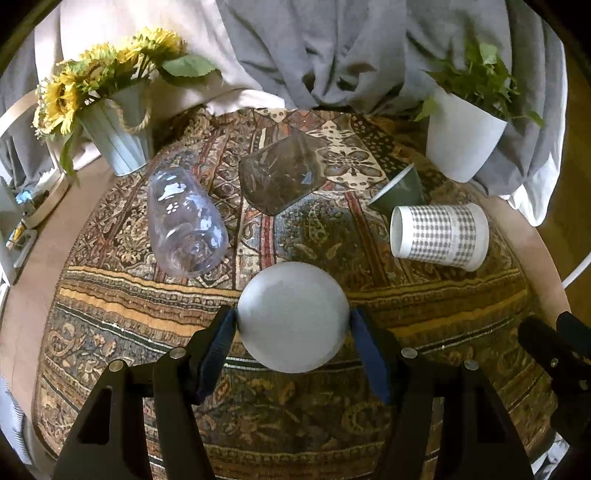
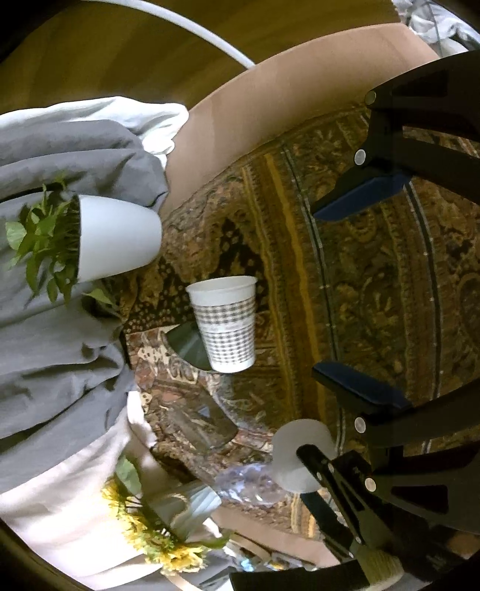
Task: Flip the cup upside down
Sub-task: 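Rotate the held white cup with the left tool so its rim faces down, then lower the inverted cup onto the rug and open the left tool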
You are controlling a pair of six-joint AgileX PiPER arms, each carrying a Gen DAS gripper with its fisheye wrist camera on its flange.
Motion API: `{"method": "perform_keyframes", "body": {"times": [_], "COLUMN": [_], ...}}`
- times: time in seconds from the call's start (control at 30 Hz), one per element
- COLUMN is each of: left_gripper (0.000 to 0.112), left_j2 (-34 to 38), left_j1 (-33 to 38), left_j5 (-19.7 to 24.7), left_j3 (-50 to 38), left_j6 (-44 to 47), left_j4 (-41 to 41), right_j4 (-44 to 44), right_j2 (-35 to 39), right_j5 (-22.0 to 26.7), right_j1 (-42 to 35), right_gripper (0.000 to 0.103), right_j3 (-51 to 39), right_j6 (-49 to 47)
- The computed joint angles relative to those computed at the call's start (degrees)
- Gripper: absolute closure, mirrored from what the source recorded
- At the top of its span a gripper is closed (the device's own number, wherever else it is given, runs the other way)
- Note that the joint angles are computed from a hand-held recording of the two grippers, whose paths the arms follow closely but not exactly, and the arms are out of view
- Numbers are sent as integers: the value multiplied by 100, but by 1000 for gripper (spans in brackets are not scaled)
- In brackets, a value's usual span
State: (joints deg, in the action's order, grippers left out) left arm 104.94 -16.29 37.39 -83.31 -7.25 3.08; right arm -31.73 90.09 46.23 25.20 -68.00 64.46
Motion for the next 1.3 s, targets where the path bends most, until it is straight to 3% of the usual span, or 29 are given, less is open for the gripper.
{"method": "perform_keyframes", "body": {"times": [0.47,0.53,0.6,0.73,0.9,0.97,1.3], "left_gripper": [48,44,32,24,10,9,9], "left_j2": [592,595,516,89,-838,-1243,-2455], "left_j1": [115,120,138,153,84,139,872], "left_j5": [440,457,370,38,-508,-635,-492], "left_j3": [-802,-811,-712,-326,360,568,786], "left_j6": [311,389,474,573,-77,-256,361], "left_j4": [-276,-354,-464,-505,379,615,53], "right_j4": [37,33,48,-31,-389,-538,-1562], "right_j2": [302,308,301,227,-113,-214,-487], "right_j5": [-67,-39,-17,131,464,605,1492], "right_j1": [-220,-214,-206,-98,265,437,1669], "right_gripper": [25,25,25,23,18,16,12], "right_j3": [-395,-398,-401,-425,-434,-493,-1162], "right_j6": [-121,-94,-80,-1,375,515,1215]}}
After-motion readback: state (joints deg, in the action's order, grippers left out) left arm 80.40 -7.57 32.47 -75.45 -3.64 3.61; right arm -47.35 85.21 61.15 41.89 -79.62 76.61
